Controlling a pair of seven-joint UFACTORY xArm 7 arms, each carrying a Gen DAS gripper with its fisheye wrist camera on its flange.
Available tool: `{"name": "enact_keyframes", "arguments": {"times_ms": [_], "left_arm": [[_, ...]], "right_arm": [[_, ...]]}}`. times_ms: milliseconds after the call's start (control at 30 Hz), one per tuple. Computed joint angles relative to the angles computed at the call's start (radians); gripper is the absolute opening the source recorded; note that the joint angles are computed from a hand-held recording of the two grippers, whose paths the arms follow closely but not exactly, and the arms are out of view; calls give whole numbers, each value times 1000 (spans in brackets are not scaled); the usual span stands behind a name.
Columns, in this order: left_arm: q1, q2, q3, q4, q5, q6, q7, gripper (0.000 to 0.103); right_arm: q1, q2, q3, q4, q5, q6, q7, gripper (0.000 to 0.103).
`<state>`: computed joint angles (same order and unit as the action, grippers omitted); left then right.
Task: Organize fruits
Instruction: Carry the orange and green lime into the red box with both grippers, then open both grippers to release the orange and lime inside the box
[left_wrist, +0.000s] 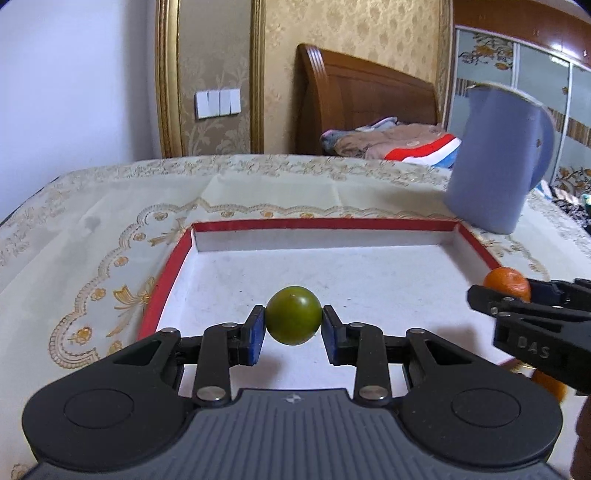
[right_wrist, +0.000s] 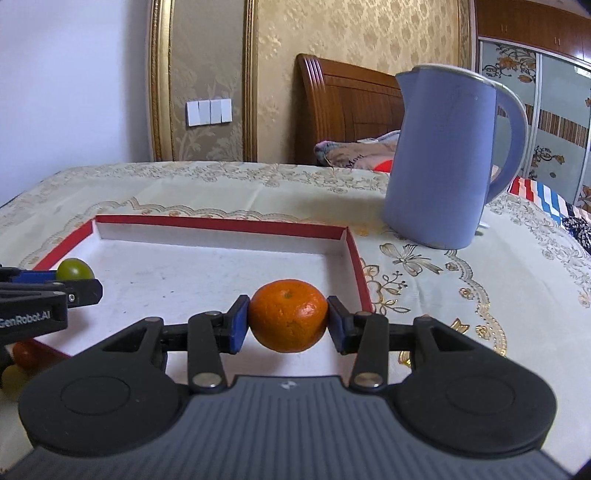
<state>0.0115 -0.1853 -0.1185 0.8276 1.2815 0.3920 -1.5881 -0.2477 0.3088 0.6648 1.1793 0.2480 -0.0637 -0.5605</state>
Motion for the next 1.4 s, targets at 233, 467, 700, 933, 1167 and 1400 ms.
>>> {"name": "enact_keyframes", "arguments": {"times_ms": [233,467,700,933,1167,1400], "left_arm": [[-2,49,21,28,12,-5,-5,32],[-7,72,40,34,5,-27,-7,32],[-10,86,48,37,-2,-36,2,32],[-11,91,54,39,4,-43,-6,32],[-14,93,54,41,27,-34,-24,32],[-17,91,53,38,53,-29,-41,32]], "right_arm": [[178,17,-192,49,-33,38,53,42],[254,25,-274,70,-33,71,69,42],[289,29,-313,79,-35,79,85,42],[329,36,-360,92,-59,93,121,42],[350,42,-386,102,-72,105,152,42],[345,42,-382,107,-66,118,169,42]]}}
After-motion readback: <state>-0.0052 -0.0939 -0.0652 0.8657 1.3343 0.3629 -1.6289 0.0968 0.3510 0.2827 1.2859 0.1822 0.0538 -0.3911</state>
